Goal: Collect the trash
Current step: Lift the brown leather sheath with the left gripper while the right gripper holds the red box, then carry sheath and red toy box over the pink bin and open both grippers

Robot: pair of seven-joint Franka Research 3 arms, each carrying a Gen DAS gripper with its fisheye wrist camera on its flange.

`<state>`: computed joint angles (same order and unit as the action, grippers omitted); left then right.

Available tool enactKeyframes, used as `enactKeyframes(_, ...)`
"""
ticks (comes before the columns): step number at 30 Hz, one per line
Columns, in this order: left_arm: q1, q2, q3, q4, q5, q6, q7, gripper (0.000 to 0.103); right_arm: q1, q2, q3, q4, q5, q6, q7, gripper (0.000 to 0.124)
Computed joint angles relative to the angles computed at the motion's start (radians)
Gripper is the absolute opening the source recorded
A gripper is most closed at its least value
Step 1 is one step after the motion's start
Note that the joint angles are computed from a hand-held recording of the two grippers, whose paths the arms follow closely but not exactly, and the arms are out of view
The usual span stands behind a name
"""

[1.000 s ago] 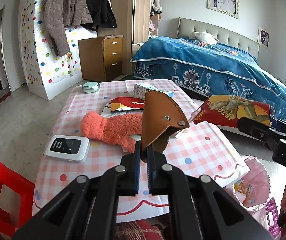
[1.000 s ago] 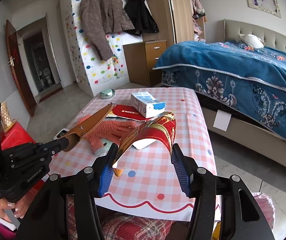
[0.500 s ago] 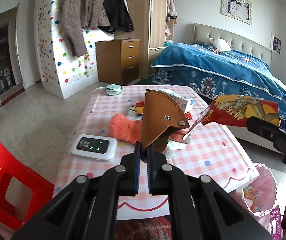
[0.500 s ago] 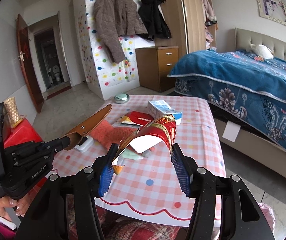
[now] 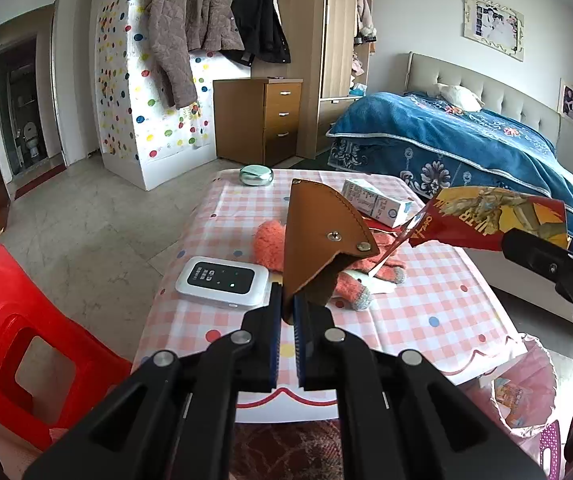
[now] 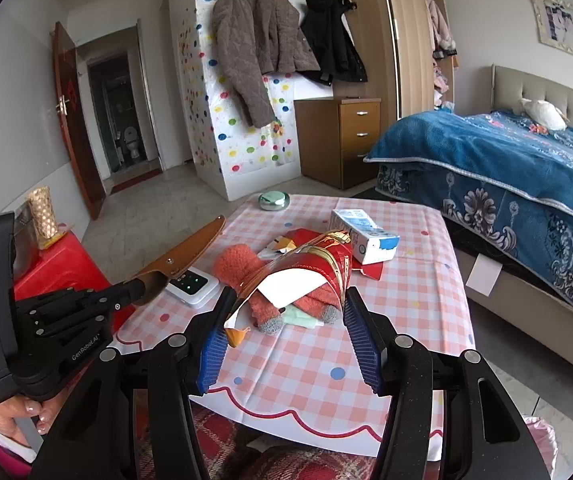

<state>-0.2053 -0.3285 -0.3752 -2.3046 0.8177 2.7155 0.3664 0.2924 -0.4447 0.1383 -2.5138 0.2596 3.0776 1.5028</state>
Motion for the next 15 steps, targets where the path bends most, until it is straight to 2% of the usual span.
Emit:
enactKeyframes(10,-0.043,0.062,-0.027,0.065,0.011,0.017,0.017,0.004,-0.089,-0.115,0.042,-0.072,-0.039,-0.019,0.058,0.055)
enactKeyframes(15,-0.099,0.165,-0.035,0.149,0.024,0.046,0.054,0.004,-0.191,-0.248,0.080,-0.153,-0.077,-0.065,0.125,0.055)
